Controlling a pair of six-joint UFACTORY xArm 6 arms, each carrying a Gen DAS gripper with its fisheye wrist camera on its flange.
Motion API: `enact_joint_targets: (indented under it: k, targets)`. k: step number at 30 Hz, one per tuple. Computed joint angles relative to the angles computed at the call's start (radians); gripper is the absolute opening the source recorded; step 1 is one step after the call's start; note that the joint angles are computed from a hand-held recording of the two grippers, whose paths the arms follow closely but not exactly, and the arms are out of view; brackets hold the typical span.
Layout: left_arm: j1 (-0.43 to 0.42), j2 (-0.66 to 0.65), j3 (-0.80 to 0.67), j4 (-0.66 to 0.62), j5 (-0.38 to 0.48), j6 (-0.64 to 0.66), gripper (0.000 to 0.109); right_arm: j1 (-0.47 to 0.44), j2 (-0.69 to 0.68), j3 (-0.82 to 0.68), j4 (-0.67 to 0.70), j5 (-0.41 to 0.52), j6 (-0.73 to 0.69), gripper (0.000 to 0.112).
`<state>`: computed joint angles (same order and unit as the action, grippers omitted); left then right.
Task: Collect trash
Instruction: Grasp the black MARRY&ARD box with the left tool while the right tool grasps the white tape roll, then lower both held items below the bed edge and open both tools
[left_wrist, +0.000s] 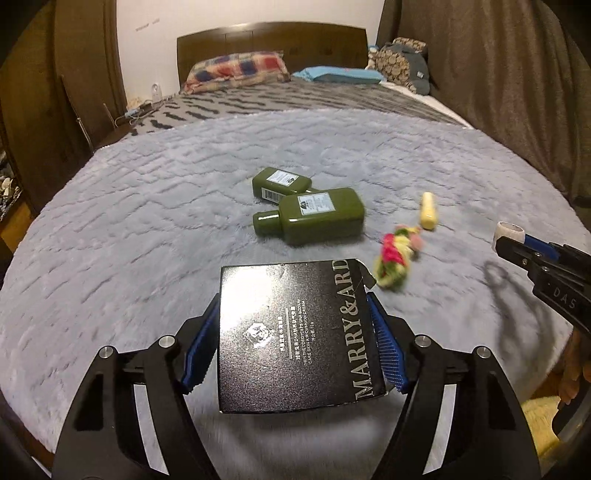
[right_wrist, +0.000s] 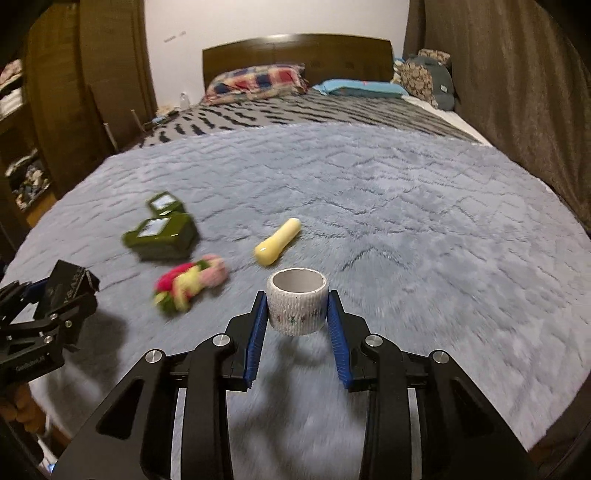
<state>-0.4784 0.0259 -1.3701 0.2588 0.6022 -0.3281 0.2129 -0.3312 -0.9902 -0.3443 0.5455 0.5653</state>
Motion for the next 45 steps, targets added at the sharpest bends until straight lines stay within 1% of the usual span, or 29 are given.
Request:
enact_joint_targets:
  k: [3, 10, 14, 18, 20, 23, 30, 38, 45]
  targets:
    - [-0.014, -0.100, 0.100, 0.009, -0.023, -0.016, 0.070, 0.038, -0.110, 0.066, -0.027, 0.019, 0.020, 0.034]
    - [-0.059, -0.335, 0.315, 0.056, -0.062, -0.070, 0.070, 0.130, -0.322, 0.184, -0.075, 0.075, 0.087, 0.034]
    - [-0.090, -0.459, 0.440, 0.035, -0.072, -0.075, 0.070, 0.194, -0.438, 0.275, -0.073, 0.119, 0.120, 0.034]
    - [-0.132, -0.535, 0.541, 0.035, -0.059, -0.084, 0.070, 0.259, -0.505, 0.345, -0.101, 0.181, 0.187, 0.034]
    - [-0.152, -0.558, 0.587, 0.031, -0.046, -0.090, 0.070, 0.290, -0.541, 0.387, -0.093, 0.210, 0.213, 0.034]
    - [-0.175, -0.565, 0.643, -0.001, -0.028, -0.081, 0.070, 0.321, -0.573, 0.444, -0.060, 0.239, 0.235, 0.034]
    - [-0.206, -0.547, 0.758, -0.166, -0.015, -0.013, 0.070, 0.352, -0.574, 0.550, 0.019, 0.265, 0.267, 0.034]
    - [-0.205, -0.451, 0.811, -0.244, -0.027, 0.028, 0.070, 0.340, -0.496, 0.626, 0.173, 0.197, 0.215, 0.034]
    - [-0.190, -0.336, 0.797, -0.340, -0.040, 0.106, 0.070, 0.339, -0.398, 0.623, 0.248, 0.160, 0.163, 0.034]
